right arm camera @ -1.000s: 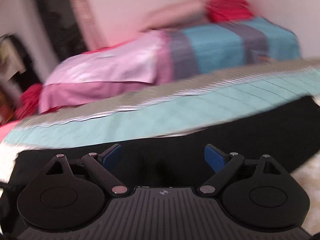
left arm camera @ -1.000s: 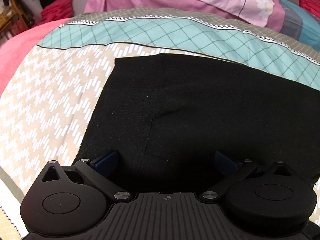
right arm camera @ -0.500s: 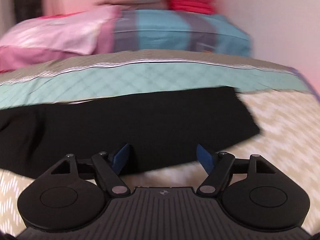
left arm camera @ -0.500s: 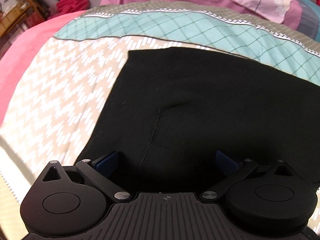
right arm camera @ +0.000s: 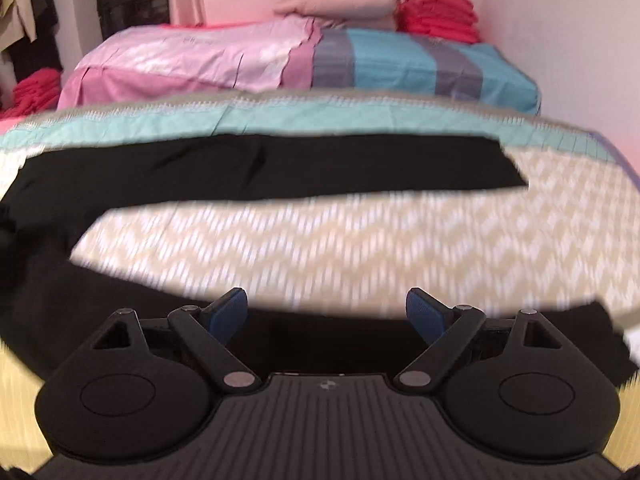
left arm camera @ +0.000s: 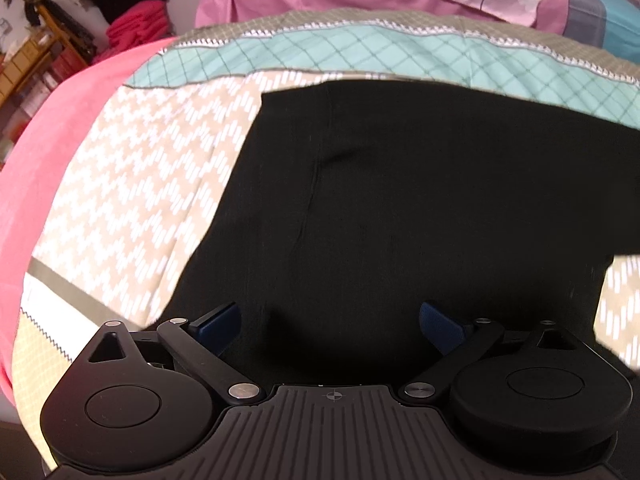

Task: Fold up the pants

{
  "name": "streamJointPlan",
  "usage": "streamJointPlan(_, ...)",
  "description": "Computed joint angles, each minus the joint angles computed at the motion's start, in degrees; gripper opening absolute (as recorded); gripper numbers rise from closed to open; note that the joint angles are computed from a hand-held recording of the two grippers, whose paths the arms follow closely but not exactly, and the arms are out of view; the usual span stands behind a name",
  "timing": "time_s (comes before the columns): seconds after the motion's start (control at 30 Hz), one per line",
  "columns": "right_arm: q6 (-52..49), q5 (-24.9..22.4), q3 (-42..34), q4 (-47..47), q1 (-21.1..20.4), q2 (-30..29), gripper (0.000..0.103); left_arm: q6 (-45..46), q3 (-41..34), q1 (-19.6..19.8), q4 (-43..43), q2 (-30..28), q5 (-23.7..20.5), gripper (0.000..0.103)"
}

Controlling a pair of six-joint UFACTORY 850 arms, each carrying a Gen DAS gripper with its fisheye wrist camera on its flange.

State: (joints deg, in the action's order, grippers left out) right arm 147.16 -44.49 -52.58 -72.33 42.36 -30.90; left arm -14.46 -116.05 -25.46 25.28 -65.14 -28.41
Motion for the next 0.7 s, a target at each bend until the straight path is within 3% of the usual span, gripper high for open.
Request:
streamJointPlan(0.13, -0.46, 4.46, 1.20, 5.03, 0.61, -0.26, 0.092, 0.66, 0.87, 0.17, 0.20, -0.18, -0.73, 0.103)
streamJointPlan(0.27, 3.50, 0.88, 1.29, 7.17, 1.43, 1.27, 0.092, 1.89, 2.38, 0.54, -0.71, 0.39, -0.09, 0.103)
streamJointPlan(0.47, -1.83, 4.69, 1.64, 11.25, 0.43, 0.45, 0.093, 3.44, 2.03, 0.64, -1.45, 0.31, -0.56, 0.103)
streamJointPlan(0.53, 2.80, 4.27, 2.88, 11.23, 1.24, 1.63, 0.093, 4.07, 2.62, 0.76, -1.74, 0.80, -0.36, 0.103)
streamJointPlan(0.7, 3.63, 1.22, 2.16, 12.72, 2.26, 1.81, 0.093, 5.31, 5.80, 1.01, -2.94, 3.31, 1.56, 0.103)
